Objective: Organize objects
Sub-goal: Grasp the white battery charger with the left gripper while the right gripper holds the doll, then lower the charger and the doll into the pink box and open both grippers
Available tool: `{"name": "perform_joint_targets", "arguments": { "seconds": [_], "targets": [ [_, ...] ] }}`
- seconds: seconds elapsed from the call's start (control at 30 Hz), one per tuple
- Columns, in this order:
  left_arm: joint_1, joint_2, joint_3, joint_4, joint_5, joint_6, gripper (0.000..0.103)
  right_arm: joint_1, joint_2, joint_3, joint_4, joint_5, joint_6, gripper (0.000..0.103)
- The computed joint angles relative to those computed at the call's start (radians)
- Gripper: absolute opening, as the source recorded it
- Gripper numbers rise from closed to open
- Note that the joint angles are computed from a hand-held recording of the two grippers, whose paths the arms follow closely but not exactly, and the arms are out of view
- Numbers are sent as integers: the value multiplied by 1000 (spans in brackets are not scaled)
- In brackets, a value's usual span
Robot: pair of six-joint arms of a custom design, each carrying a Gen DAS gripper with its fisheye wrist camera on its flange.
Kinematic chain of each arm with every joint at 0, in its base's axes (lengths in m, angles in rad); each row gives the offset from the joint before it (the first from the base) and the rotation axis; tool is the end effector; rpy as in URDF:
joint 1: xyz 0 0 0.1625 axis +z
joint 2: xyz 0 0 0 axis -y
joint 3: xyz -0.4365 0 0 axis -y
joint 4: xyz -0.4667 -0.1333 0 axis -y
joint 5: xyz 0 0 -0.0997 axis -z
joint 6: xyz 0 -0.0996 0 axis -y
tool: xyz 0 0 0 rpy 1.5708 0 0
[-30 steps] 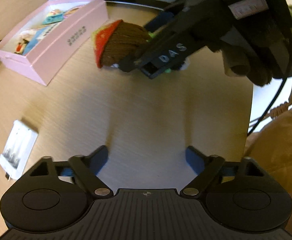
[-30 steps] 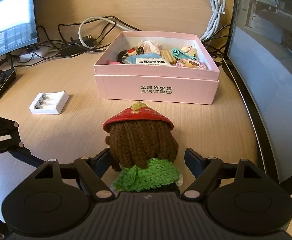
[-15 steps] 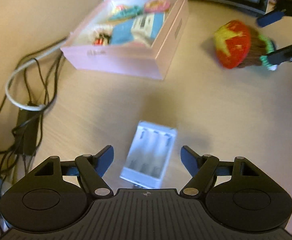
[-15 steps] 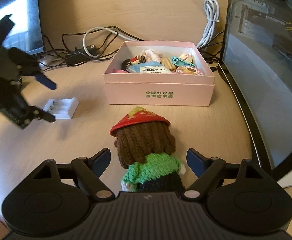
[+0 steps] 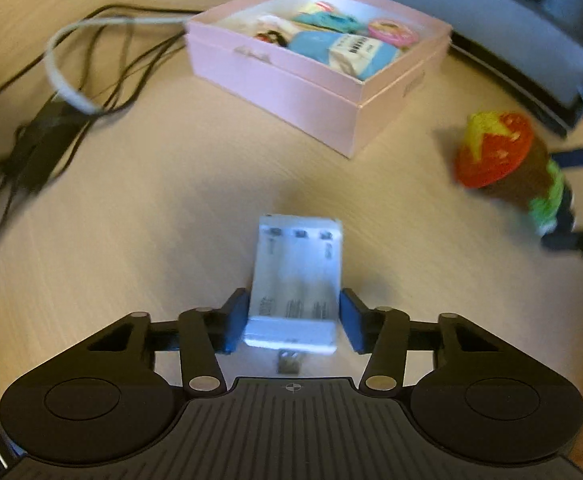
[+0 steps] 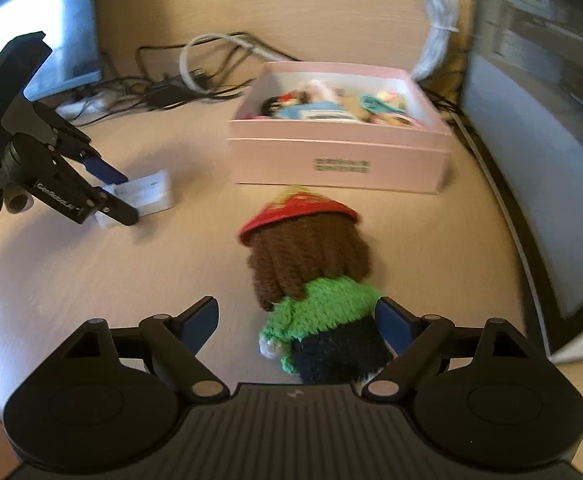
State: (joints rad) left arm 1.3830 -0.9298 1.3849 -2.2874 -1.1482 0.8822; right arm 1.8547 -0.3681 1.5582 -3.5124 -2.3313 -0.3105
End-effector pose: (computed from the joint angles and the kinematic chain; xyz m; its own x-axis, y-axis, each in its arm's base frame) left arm 0.0217 -0.8185 0.2452 -0.4427 0.7748 -0.4514 0.8217 0.5520 0.1416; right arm 0.2589 -0.6565 -0.0984 -0.7252 0.0226 0.6882 -0.4476 0.7439 -0.4962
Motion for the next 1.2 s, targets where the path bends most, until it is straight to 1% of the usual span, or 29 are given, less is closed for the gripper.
{"name": "perform_joint_targets", "arguments": {
  "seconds": [0.07,0.13,0.17,0.23,0.33,0.43,0.57,0.73,0.77,0.83,0.87,0.9,0.97,1.07,1.17,1.2],
  "targets": [
    [0,-44,70,-40,-11,-61,53,-1,-2,-10,38,44,-12,86],
    [-9,-68,133,-117,13,-114,53,0,-9,-11,62,91,-47,86],
    [-16,-74,164,-172,34,-146,53,2,-6,-16,56,95,-79,86],
    [-29,-72,205,-262,71,-219,53,6,3,-31,50,82,-117,86],
    [-45,-63,228,-335,123,-308,53,3,12,-60,50,66,-134,86],
    [-53,-60,234,-354,151,-350,53,-6,31,-100,61,50,-159,86],
    [-61,-62,250,-367,174,-356,53,-17,50,-136,91,38,-170,86],
    [-62,-59,251,-371,175,-363,53,-35,44,-141,135,51,-123,86],
    [-61,-59,250,-370,175,-362,53,-36,45,-142,135,51,-121,85],
    [-62,-58,250,-370,175,-363,53,-37,45,-143,134,53,-122,78],
    [-62,-58,250,-370,175,-363,53,-36,43,-140,137,56,-124,72],
    [-62,-58,251,-371,176,-363,53,-35,42,-138,139,56,-126,69],
    [-62,-59,250,-369,174,-361,53,-33,41,-133,132,54,-138,66],
    [-60,-62,254,-375,167,-350,53,-31,31,-121,139,55,-123,64],
    [-54,-78,262,-360,140,-356,52,-25,14,-96,151,57,-104,62],
    [-50,-90,267,-344,121,-361,52,-24,4,-82,154,60,-94,62]
  ]
}}
